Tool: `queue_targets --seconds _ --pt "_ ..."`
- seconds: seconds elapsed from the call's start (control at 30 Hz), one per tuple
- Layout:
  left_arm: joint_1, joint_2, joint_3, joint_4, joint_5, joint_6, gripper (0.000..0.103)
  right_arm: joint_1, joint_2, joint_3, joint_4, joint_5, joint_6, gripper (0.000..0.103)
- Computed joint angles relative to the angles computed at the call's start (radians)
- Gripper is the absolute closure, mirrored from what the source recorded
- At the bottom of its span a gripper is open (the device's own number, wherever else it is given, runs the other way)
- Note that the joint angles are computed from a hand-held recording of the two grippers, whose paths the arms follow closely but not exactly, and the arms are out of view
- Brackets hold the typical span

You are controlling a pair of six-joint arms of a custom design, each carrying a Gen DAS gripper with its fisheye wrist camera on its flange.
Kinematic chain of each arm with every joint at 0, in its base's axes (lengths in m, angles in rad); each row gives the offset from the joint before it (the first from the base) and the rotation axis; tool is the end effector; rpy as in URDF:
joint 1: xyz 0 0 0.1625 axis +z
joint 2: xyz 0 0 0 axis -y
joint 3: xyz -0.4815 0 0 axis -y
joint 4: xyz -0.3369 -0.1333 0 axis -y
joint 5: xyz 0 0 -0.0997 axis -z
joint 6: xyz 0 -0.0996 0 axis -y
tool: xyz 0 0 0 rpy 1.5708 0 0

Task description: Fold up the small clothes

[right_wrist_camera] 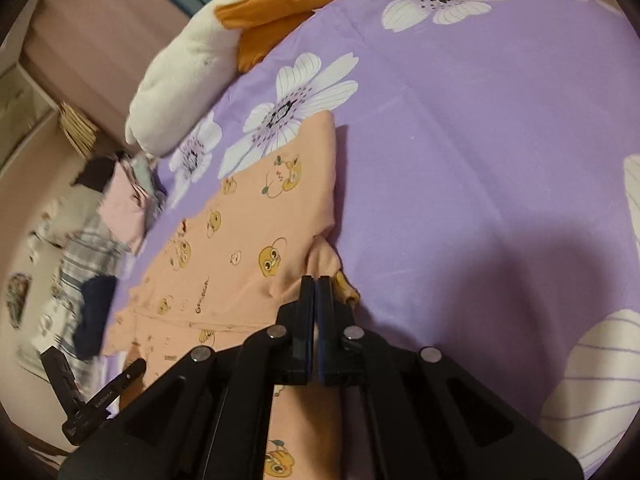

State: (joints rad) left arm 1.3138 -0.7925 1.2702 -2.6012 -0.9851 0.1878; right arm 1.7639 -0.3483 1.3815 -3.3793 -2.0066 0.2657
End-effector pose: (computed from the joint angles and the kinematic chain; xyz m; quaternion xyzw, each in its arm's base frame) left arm -0.0124 -0.7884 0.3322 0.1263 0.9158 -0.2707 0.2685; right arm 0.2353 -0.7279 0.0428 -0.1145 -0.9003 0.4049 0.1110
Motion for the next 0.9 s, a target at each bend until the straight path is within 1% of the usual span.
queue_targets --seconds 0.03,0.1,0.13,0.17,0.2,0.27,0.3,0.33,0.37,0.4,0.43,0.47,0.5,0.53,0.57,0.63,0.67,0.7,0.73,0.8,0.83,0.87,0.9 --pt "-0.004 -0.008 -0.005 0.000 -0.020 -0.006 0.081 -0.003 0.001 0.000 -0.006 0.010 0.008 0.103" --pt "-0.009 -0.020 -0.039 0.027 -0.097 -0.023 0.081 0.003 0.003 0.004 -0.009 0.006 0.008 0.103" --pt "-0.008 -0.016 -0.072 0.051 -0.155 -0.031 0.081 0.004 0.004 0.003 -0.008 0.001 0.003 0.103" --pt "-0.007 0.000 -0.116 0.081 -0.197 -0.042 0.081 0.008 0.005 0.006 -0.011 -0.007 0.000 0.103" --pt "-0.008 0.025 -0.167 0.111 -0.210 -0.052 0.081 0.011 0.004 0.003 -0.005 -0.018 -0.007 0.103" --pt "-0.012 0.111 -0.317 0.219 -0.177 -0.102 0.081 0.010 0.004 -0.003 0.004 -0.021 -0.017 0.103" --pt "-0.006 0.149 -0.391 0.283 -0.180 -0.140 0.081 0.008 0.004 -0.004 0.004 -0.018 -0.019 0.103" --pt "0.004 0.193 -0.473 0.353 -0.212 -0.174 0.081 0.005 0.003 -0.004 0.002 -0.009 -0.016 0.103" --pt "0.012 0.232 -0.544 0.426 -0.222 -0.195 0.081 0.001 0.001 0.003 -0.005 0.003 -0.012 0.103" --pt "0.014 0.265 -0.601 0.493 -0.191 -0.217 0.081 -0.002 -0.001 0.007 -0.008 0.012 -0.011 0.103" --pt "0.013 0.284 -0.615 0.524 -0.131 -0.239 0.081 -0.005 -0.003 0.012 -0.012 0.024 -0.005 0.103" --pt "0.015 0.284 -0.588 0.514 -0.098 -0.241 0.083 -0.008 -0.006 0.015 -0.013 0.031 -0.001 0.103" --pt "0.018 0.264 -0.542 0.462 -0.107 -0.212 0.083 -0.009 -0.007 0.017 -0.013 0.036 0.001 0.103" --pt "0.019 0.232 -0.465 0.389 -0.118 -0.171 0.083 -0.009 -0.007 0.017 -0.011 0.036 0.000 0.103" --pt "0.020 0.203 -0.407 0.358 -0.120 -0.150 0.083 -0.007 -0.006 0.015 -0.007 0.031 -0.005 0.103" --pt "0.023 0.164 -0.353 0.361 -0.119 -0.148 0.083 -0.003 -0.004 0.007 0.003 0.019 -0.018 0.103" --pt "0.023 0.143 -0.326 0.356 -0.095 -0.165 0.083 -0.003 -0.003 0.006 0.004 0.018 -0.022 0.103" --pt "0.025 0.124 -0.308 0.339 -0.091 -0.166 0.083 -0.003 -0.003 0.007 0.001 0.019 -0.023 0.103" --pt "0.025 0.098 -0.272 0.292 -0.080 -0.156 0.083 -0.005 -0.004 0.012 -0.007 0.025 -0.024 0.103" --pt "0.021 0.049 -0.187 0.133 -0.007 -0.102 0.081 -0.012 -0.006 0.027 -0.032 0.048 -0.019 0.103" --pt "0.018 0.021 -0.159 0.070 0.040 -0.070 0.080 -0.016 -0.008 0.035 -0.043 0.061 -0.016 0.103" --pt "0.023 0.008 -0.157 0.049 0.046 -0.058 0.071 -0.020 -0.009 0.040 -0.051 0.074 -0.011 0.103" --pt "0.039 -0.013 -0.174 0.070 0.020 -0.067 0.063 -0.023 -0.011 0.046 -0.060 0.087 -0.006 0.103"
